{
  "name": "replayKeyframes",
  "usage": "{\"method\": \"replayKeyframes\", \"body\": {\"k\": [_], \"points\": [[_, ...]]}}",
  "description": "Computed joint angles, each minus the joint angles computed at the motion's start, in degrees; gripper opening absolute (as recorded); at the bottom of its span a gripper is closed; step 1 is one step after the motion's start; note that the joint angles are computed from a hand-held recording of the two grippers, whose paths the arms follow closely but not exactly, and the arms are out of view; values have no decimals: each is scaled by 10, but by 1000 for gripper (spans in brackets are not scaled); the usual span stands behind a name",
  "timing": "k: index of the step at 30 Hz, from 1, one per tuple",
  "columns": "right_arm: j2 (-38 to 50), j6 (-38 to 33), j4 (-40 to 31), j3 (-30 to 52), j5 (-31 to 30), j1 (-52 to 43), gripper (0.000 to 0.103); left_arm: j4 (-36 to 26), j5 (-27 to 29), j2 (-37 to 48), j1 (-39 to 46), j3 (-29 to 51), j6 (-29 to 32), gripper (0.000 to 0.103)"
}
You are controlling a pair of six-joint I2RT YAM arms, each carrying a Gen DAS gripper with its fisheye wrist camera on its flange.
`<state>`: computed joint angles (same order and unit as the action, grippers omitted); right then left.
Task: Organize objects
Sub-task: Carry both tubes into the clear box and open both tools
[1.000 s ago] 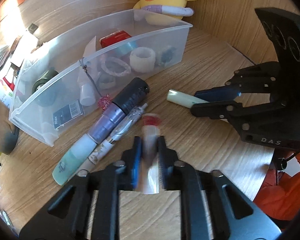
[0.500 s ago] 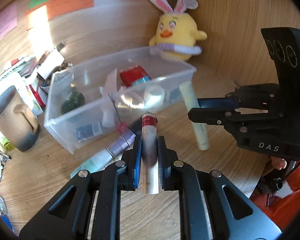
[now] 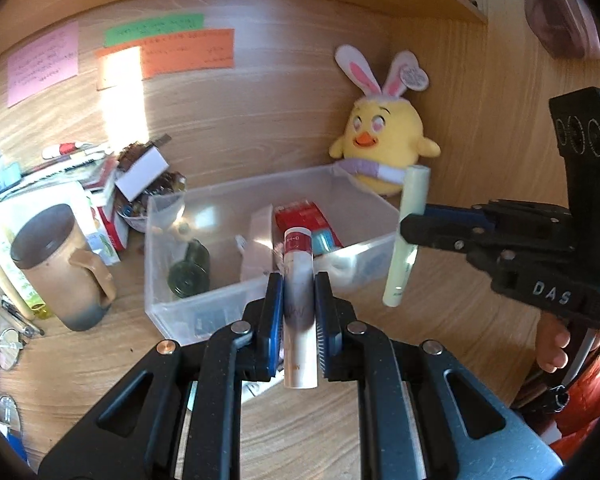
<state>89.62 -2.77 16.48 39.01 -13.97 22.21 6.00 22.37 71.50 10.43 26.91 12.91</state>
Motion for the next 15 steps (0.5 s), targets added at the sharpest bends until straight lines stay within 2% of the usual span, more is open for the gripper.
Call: {"method": "replayKeyframes", "body": {"k": [11,15], "points": [[-1,5,-10,62,4,-7,14,9,19,24,49,49,-30,14],[18,4,-14,91,13,-8,14,19,2,54,50,74,-39,14]]}}
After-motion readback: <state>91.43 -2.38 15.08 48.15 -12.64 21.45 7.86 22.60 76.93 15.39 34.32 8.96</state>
